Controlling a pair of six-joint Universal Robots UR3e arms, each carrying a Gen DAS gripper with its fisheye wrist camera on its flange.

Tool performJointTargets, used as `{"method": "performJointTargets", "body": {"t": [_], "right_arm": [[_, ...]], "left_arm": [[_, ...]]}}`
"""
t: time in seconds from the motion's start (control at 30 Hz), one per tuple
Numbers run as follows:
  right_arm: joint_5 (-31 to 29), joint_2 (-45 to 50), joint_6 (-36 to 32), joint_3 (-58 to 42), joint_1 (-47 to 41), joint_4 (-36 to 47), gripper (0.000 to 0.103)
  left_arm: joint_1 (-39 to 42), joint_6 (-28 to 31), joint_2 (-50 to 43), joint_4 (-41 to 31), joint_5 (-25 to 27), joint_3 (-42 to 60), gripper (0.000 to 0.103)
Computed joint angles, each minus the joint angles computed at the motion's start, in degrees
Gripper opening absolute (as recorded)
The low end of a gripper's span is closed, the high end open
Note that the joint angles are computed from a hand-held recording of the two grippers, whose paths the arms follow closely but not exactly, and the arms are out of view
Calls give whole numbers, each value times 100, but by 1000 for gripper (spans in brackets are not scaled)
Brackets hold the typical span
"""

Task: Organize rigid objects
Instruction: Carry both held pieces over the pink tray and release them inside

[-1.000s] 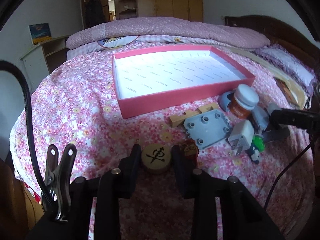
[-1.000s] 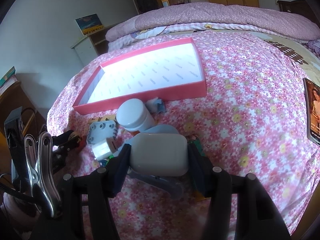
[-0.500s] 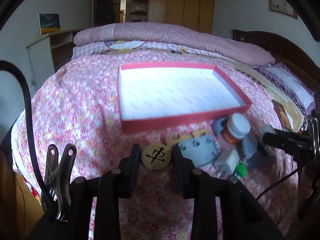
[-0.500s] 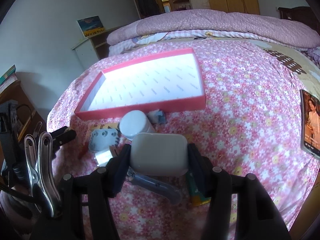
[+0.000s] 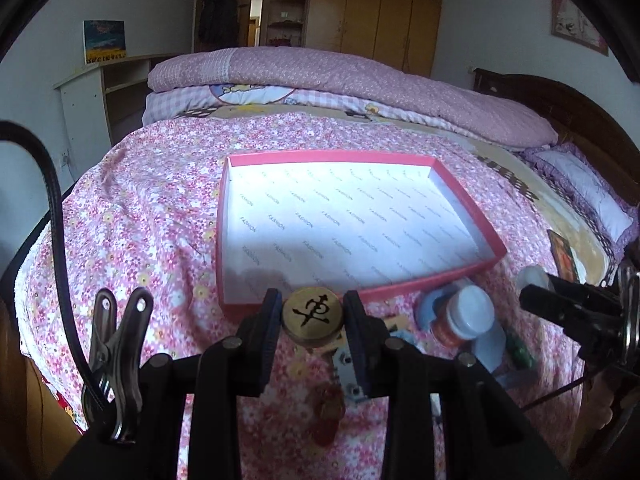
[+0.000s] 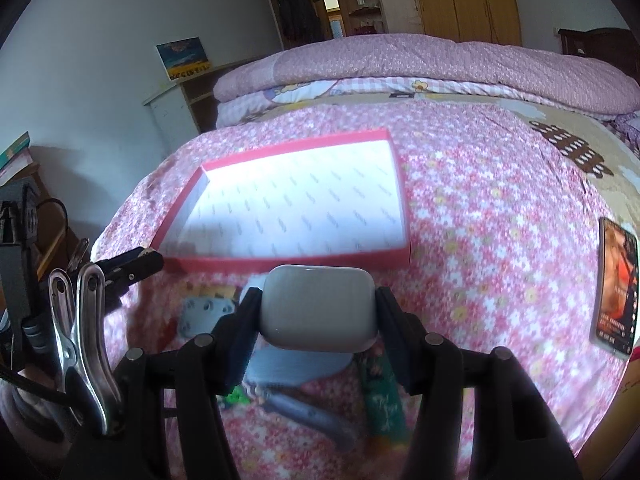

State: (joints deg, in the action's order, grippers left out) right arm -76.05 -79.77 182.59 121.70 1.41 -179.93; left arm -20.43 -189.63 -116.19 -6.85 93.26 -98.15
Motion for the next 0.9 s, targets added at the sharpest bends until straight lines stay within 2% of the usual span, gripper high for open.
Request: {"method": "performJointTargets", "body": {"t": [0.5, 0.9], "right_arm": [[-213, 1048, 15, -1709, 272, 733, 58], [-150, 1711, 56, -2532, 180, 1181, 58]], "left_arm": [[39, 47, -1021, -1165, -51, 1864, 33], [99, -74, -1607, -1661, -107, 2695, 33]]}}
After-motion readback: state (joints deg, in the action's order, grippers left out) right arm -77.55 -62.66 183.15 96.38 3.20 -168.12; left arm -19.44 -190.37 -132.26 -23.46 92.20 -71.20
